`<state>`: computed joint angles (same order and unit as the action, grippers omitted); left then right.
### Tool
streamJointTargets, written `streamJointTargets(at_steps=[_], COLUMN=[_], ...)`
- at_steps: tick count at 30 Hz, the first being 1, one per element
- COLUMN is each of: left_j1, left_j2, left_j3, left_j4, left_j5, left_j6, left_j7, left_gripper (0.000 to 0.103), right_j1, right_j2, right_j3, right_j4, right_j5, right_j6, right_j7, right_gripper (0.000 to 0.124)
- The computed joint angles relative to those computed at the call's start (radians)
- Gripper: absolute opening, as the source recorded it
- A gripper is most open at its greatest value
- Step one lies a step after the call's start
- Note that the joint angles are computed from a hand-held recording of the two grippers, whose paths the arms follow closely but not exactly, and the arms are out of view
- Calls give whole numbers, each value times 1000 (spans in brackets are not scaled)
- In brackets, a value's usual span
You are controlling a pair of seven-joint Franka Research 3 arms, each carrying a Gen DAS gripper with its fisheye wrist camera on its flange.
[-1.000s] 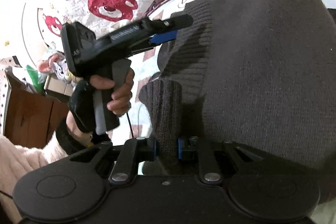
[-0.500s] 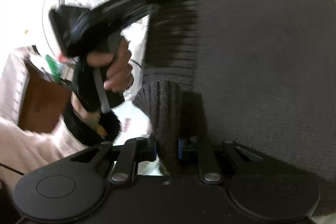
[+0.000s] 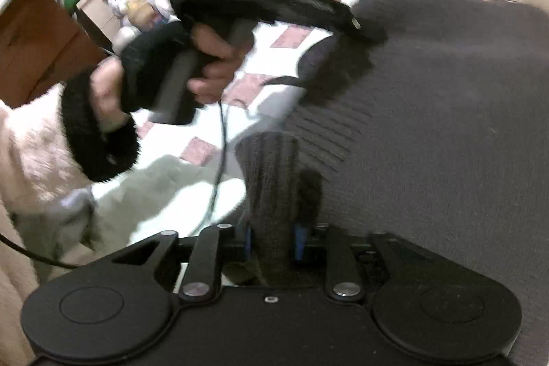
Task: Fold clothes
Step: 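Hold the folded hem with the left tool and open the right tool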
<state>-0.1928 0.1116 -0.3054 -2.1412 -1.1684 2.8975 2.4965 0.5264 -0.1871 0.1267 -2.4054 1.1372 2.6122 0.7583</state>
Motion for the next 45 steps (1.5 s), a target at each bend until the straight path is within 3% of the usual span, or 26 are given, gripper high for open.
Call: streamJointTargets(at_steps=[3,6,14,16,17,18,19,21,23,26,30,32,36,37,39,40,41,43,44,45], left_j1=[11,-7,-10,-13,-14,-14,-15,-18,-21,-27,-25,-15,-8,-8,-13,-21,-35,-61,-22,-17], left_j2=[-12,-17,-9,-9,-10,-13,-19,-34,-54,-83,-90,-98,-99,-90,-56,-27,8,70,81,93], left_j3=[4,7,11,10,9,9,8,9,13,33,63,76,90,91,82,73,63,59,19,14], left_j4=[-5,-23,-24,-25,-26,-29,-33,-41,-48,-62,-74,-72,-48,-34,5,29,51,81,96,116], left_j5=[-51,-32,-63,-54,-49,-41,-29,-17,-43,-76,-30,-91,-268,-287,-280,-244,-167,38,35,-29], left_j6=[-40,-9,-7,-3,-1,-1,-3,-8,-11,-19,-61,-94,-109,-125,-134,-112,-56,44,46,42], left_j7=[61,65,60,60,59,65,77,100,120,119,7,7,118,158,215,225,186,28,43,113], left_gripper=[16,15,15,14,13,11,6,5,5,5,7,8,8,14,42,66,71,68,62,47], right_j1=[-7,-4,-83,-81,-89,-131,-144,-184,-152,-83,-21,10,-3,-5,-10,-9,-6,-6,-9,-7], right_j2=[4,-23,-32,-24,-35,-60,-90,-96,-79,-51,-25,-32,-29,-29,-30,-30,-28,-22,-17,-16], right_j3=[-12,-20,-66,-117,-118,-84,-54,36,29,-10,-5,-11,-39,-35,-24,-22,-24,-22,-18,-17], right_j4=[15,-6,62,95,89,71,41,7,-12,-2,-11,-30,-14,-14,-15,-16,-12,-5,-1,0], right_j5=[27,5,-116,-112,-77,-47,-19,-145,-264,-240,-257,-214,-182,-187,-195,-198,-199,-201,-201,-206], right_j6=[-35,-67,-423,-519,-494,-413,-277,-5,106,86,56,68,-3,-5,-8,-7,-13,-16,-14,-12], right_j7=[22,-54,-64,-55,-58,-62,-55,54,107,65,-1,-64,-75,-77,-82,-85,-83,-79,-80,-76], right_gripper=[42,46,46,46,45,45,46,48,48,48,48,48,48,48,48,48,48,48,48,48])
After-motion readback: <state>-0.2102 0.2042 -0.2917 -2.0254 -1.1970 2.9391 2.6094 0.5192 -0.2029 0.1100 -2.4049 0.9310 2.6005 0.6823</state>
